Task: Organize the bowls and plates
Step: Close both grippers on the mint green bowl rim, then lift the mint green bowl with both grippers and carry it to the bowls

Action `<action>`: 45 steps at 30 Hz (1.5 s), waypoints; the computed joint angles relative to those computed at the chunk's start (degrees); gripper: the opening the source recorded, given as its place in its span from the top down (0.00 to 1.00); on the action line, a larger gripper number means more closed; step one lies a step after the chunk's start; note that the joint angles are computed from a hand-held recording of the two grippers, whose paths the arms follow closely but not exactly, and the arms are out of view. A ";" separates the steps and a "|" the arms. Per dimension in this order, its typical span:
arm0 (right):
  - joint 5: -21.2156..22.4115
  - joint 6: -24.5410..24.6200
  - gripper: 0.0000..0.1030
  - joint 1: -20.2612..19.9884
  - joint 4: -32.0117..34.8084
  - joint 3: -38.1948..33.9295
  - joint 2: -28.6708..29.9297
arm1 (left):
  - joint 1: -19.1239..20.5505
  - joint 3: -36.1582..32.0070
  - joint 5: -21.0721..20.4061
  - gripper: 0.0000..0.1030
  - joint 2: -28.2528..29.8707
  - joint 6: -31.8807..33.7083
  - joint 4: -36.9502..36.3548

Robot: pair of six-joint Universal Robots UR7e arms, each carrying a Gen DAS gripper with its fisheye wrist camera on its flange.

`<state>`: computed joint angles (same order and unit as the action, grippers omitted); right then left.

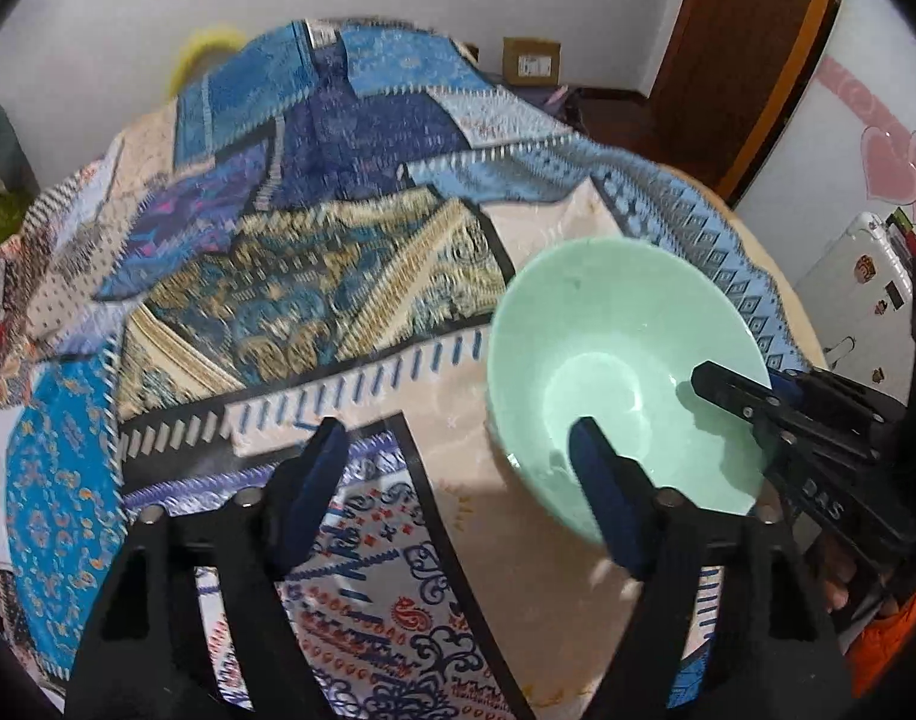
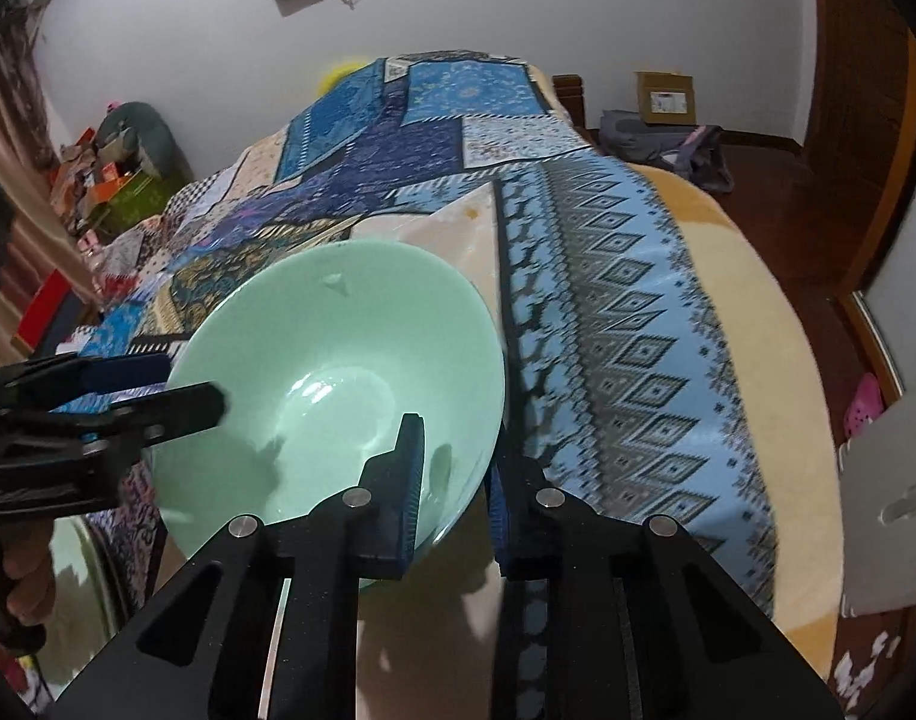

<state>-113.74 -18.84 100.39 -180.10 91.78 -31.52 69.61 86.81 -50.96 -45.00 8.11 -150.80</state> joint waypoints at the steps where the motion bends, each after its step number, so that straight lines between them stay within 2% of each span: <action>1: 0.22 -0.14 0.83 0.06 0.11 0.13 -0.03 | 0.18 -0.20 -0.35 0.33 0.19 -0.62 0.76; 4: 0.47 -0.09 0.83 0.25 0.07 0.24 0.11 | 0.32 -0.28 -0.06 0.43 0.76 -1.03 1.58; 6: 0.40 0.13 0.83 0.35 -0.05 -0.07 0.43 | 0.41 -0.29 0.63 0.57 1.03 -1.44 2.73; 8: 0.17 0.25 0.83 0.53 -0.13 -0.30 0.62 | 0.72 -0.52 0.38 0.66 1.21 -2.68 5.07; 10: 0.22 0.04 0.83 0.72 -0.17 -0.35 0.67 | 0.89 -0.10 -0.41 0.69 1.12 -2.68 4.50; 12: -0.41 0.27 0.83 0.99 -0.13 -0.39 0.72 | 0.70 0.20 -0.41 0.78 1.18 -1.77 3.62; 13: -0.41 0.47 0.83 1.00 0.06 -0.43 0.67 | 0.51 0.33 -0.44 0.79 1.24 -1.10 3.31; 15: -0.41 1.01 0.83 1.13 0.36 -0.18 0.45 | 0.24 0.68 0.05 0.79 1.24 -0.72 2.66; 20: -0.77 1.82 0.83 1.93 0.17 0.77 -0.24 | 0.35 1.07 -1.65 0.79 0.15 -1.89 3.73; 27: -1.01 1.95 0.83 4.22 -1.67 2.86 -1.70 | -0.92 4.65 -1.69 0.79 -3.49 -2.83 3.24; 45: 1.18 1.88 0.83 11.41 -5.77 7.70 -4.17 | -7.29 19.91 1.84 0.79 -21.02 -6.55 -0.74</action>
